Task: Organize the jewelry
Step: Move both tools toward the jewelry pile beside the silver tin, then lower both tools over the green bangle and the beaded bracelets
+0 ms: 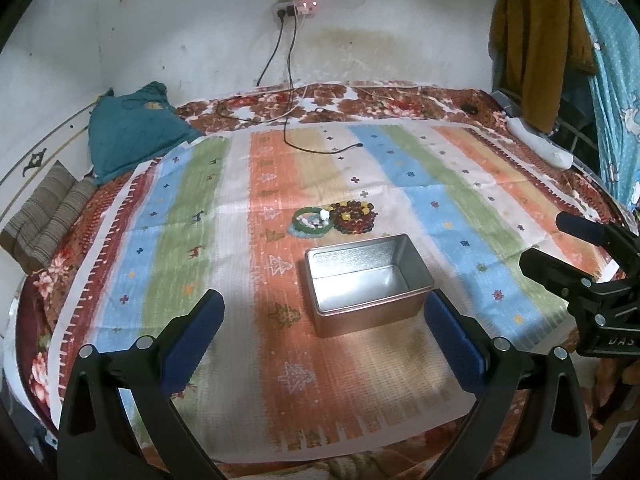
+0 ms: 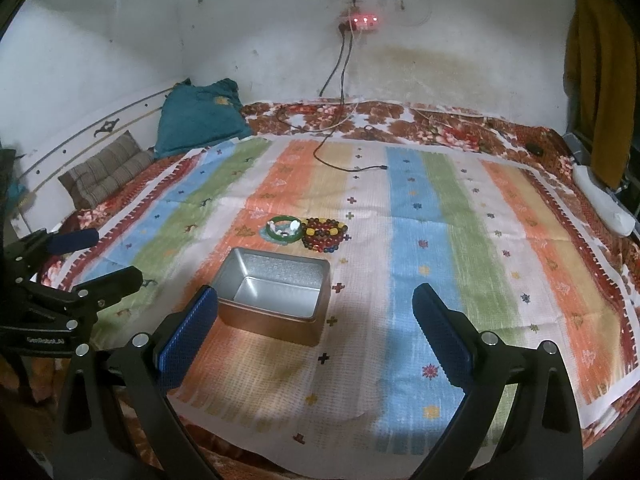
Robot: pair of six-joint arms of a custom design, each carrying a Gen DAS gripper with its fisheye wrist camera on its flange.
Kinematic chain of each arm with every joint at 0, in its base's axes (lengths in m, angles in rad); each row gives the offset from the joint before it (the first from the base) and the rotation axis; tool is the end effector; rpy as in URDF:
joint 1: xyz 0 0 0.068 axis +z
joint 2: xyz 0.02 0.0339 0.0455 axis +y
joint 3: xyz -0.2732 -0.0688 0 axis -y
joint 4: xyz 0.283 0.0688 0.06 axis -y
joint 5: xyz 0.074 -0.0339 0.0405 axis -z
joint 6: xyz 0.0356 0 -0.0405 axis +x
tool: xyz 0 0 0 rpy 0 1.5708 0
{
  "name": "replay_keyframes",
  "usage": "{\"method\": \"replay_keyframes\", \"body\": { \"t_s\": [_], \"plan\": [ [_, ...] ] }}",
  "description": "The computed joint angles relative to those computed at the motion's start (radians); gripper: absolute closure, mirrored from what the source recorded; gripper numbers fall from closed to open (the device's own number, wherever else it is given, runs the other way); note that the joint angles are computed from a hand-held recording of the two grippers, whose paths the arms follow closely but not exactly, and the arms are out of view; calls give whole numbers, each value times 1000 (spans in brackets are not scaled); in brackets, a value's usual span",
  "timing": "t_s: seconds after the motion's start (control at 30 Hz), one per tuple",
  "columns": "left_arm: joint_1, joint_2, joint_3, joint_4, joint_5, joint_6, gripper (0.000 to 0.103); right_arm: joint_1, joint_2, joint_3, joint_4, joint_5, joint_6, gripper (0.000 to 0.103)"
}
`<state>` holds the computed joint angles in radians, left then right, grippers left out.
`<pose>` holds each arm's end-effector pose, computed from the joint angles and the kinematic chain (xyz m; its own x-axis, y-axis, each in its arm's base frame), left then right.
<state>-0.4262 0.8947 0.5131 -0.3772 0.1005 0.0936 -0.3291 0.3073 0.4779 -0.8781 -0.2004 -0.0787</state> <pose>0.1929 -0.0915 0.2016 -0.5791 0.3651 -0.7289 0.5341 0.8454 -0.0009 0.1074 -0.0292 0.2325 -0.6268 0.1326 -0.7678 0.1247 0.9898 0.0692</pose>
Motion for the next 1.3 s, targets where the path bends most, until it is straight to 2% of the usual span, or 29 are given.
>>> {"method": "replay_keyframes", "body": {
  "t_s": [0.43, 0.57, 0.73, 1.3],
  "plan": [
    [24, 52, 25, 9, -4, 16, 6, 24, 63, -1, 37, 23, 18, 4],
    [11, 80, 41, 14, -21, 4, 6, 25, 147, 8, 78, 16, 22, 4],
    [19, 185, 107, 18, -6, -27, 6, 65, 244, 24, 134, 55, 48, 4],
    [-21, 440, 284, 80, -121, -26, 6, 57, 548, 118, 280, 74, 74, 4]
  ]
}}
